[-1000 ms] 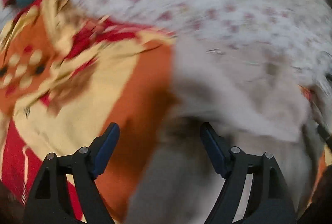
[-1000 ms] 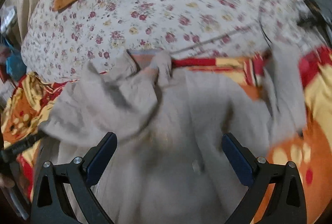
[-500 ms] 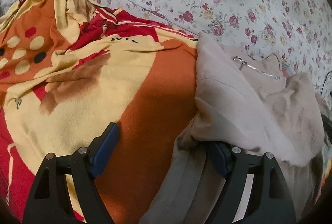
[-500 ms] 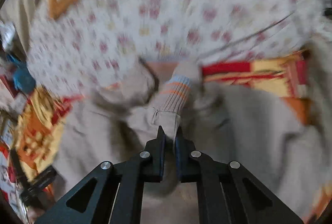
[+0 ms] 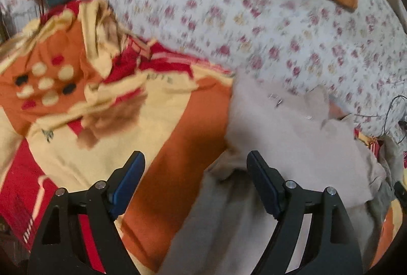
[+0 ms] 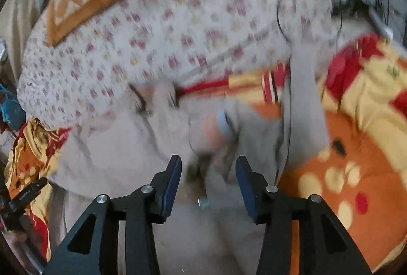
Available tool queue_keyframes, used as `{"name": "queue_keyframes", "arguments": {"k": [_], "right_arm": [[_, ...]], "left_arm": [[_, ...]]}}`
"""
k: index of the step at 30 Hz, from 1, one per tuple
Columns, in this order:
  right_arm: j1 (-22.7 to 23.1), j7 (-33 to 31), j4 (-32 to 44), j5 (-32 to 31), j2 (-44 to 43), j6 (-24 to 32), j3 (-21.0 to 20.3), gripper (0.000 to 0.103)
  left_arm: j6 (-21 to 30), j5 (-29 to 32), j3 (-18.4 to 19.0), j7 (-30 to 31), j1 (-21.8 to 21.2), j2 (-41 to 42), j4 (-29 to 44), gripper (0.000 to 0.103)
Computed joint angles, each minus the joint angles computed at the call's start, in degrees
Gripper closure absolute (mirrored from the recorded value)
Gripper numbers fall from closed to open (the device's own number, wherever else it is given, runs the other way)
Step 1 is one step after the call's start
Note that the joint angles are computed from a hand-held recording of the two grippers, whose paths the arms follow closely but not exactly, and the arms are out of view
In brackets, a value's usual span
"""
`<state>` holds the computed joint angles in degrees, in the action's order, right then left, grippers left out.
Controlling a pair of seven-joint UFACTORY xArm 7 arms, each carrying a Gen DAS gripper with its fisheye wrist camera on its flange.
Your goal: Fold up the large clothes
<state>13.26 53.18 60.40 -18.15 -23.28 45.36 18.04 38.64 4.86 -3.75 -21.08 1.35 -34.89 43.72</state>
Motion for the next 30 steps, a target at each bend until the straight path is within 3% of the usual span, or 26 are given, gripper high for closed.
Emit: {"name": "queue_keyframes", "arguments": {"k": [8, 10, 13, 18, 22, 27, 30], "right_arm": [[2.8, -6.1, 11.8, 0.4, 15.7, -0.9, -2.3, 0.06], [3.5, -5.1, 12.2, -0.1, 18.6, 0.3, -3.6, 0.063], [4.1, -0.9, 11.1, -5.6, 19.5, 1.4, -5.1, 0.07], [4.6, -4.0, 8.5, -1.6, 15.2, 0.6, -6.6, 0.067], [3.4, -3.8, 4.3, -0.6, 8.9, -0.1, -6.0, 0.042], [2.4, -5.6, -0.2, 3.6, 4.1, 0.3, -5.4, 0.044], [1.5, -3.8, -2.4, 4.2, 1.9, -2.7, -4.3, 0.045]], "left_arm": [[0.8, 2.4, -3.7, -0.3, -2.4, 5.4, 4.1, 0.021], [2.8, 4.2, -4.7, -1.3, -2.2, 8.4, 5.3, 0.021], [2.7, 4.5, -3.9, -2.1, -3.1, 9.8, 3.9, 0.021], [0.0, 4.5, -3.0, -3.3, -3.6, 9.3, 1.4, 0.018], [-1.5, 4.6, -2.9, -3.9, -3.6, 8.9, 0.5, 0.016], [-3.2, 5.9, -3.6, -5.3, -3.3, 8.8, -0.3, 0.012], [-4.2, 4.2, -2.3, -3.8, -4.3, 9.0, -0.7, 0.008]]}}
